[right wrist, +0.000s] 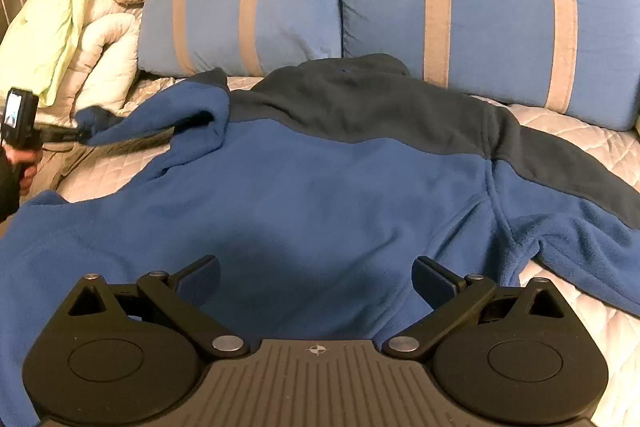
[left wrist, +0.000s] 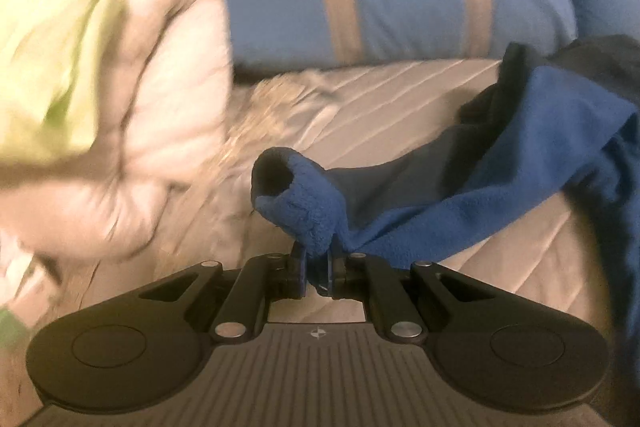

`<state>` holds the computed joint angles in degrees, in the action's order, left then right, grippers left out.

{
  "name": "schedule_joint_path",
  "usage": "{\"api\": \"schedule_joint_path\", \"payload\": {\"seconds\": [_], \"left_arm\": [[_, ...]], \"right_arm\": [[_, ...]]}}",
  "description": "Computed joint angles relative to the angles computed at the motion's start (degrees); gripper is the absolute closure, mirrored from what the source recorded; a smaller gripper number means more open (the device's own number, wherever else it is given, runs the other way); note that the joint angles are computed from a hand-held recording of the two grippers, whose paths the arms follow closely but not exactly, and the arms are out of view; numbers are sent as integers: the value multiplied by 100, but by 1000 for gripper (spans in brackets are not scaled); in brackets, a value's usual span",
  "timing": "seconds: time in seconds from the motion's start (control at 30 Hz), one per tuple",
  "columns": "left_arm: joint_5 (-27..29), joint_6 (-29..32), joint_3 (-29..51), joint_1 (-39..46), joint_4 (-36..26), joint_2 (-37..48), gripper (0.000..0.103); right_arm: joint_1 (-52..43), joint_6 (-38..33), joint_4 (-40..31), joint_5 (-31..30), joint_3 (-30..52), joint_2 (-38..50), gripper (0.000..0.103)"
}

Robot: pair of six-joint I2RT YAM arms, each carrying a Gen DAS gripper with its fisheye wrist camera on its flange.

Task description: Fold clothes

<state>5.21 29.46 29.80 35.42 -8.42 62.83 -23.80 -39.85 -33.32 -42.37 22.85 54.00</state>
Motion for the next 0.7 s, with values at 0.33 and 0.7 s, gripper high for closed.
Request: {"api": "schedule_joint_path", "payload": {"seconds": [0.33, 0.7], "left_arm": [[1500, -205, -36, 2080, -285, 421, 66], [4448, -1093, 947, 4055, -1382, 2390, 56]], "right_arm": [[-75, -15, -52, -66, -31, -39, 1], [-22, 25, -97, 8, 28, 29, 1]]}}
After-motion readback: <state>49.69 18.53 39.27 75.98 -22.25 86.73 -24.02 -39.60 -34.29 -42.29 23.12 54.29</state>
